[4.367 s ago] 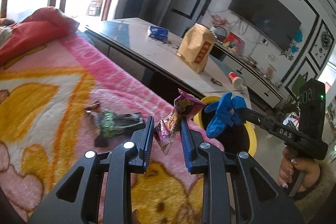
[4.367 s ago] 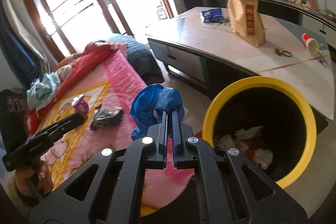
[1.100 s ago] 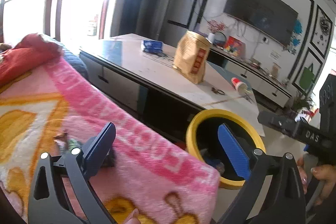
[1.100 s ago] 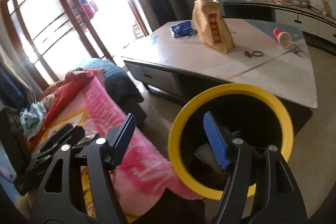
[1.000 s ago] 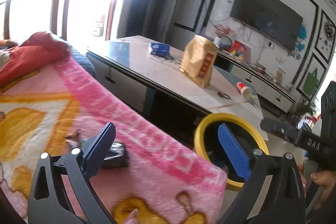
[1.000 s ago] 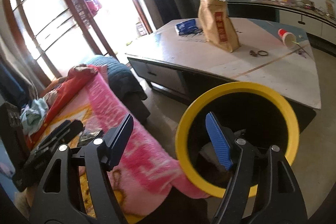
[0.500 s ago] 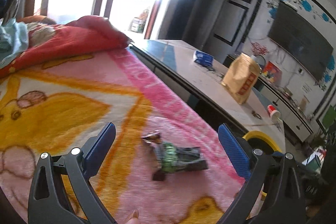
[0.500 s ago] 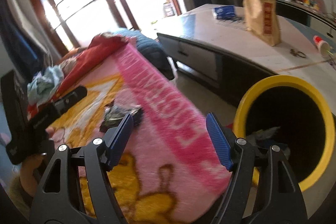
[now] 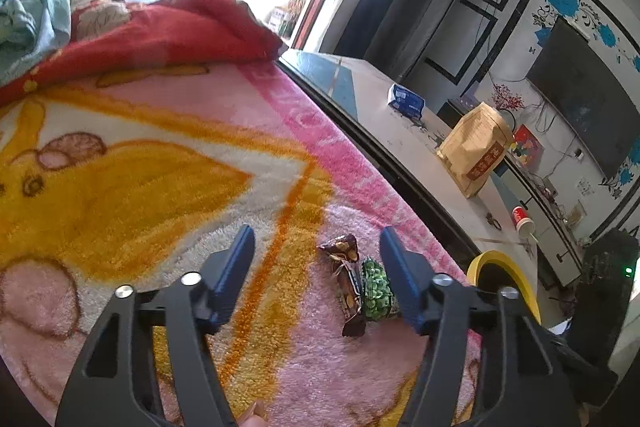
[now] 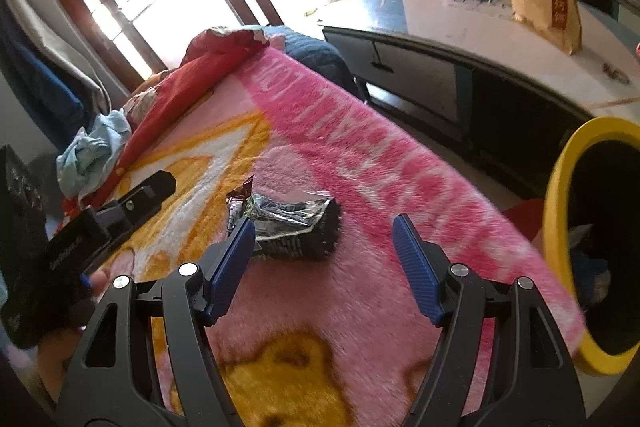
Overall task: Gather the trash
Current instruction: 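Grasp the brown candy bar wrapper with the left tool while the right tool grasps the silver snack bag, then carry the brown wrapper and silver snack bag over the bin with both tools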
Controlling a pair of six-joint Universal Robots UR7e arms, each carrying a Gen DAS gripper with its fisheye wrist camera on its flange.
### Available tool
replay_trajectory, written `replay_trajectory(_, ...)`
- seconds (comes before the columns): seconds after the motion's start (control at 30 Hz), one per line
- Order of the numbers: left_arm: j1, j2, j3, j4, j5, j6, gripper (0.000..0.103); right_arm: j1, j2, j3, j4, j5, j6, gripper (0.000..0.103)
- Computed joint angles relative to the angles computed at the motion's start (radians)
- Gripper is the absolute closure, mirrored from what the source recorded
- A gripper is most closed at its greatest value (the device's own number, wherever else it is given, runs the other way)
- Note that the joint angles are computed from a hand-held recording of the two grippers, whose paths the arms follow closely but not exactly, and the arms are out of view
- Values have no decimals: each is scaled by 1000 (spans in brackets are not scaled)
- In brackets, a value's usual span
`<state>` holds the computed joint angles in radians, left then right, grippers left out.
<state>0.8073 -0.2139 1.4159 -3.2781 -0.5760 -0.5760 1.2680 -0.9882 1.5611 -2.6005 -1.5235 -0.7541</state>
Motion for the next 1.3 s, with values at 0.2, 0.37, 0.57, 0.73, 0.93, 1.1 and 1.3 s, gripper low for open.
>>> replay_trajectory(0.2,23,1,-16,25,-72,-7,57,4,33,-26,59,-29,-15,55)
replay_trajectory(0.37,44,12,-48,73,-129,-30,64,2,20,-2,52,-19,-83,76)
replay_trajectory(0.57,59,35,-95,168,-157,-64,72,-4,-16,34,35,-20,-145,91)
replay_trajectory(0.73,55,54,-122,220,-142,-61,82,-24,-48,42,35,-5,-152,91)
replay_trajectory(0.93,43,62,-127,201,-154,-25,86,-41,-75,36,16,25,-164,91)
replay_trajectory(1.1,24,76,-146,168,-167,23,86,-55,-91,28,2,41,-164,91)
replay_trajectory(1.3,1,100,-189,158,-192,76,86,-75,-101,2,-3,51,-138,91)
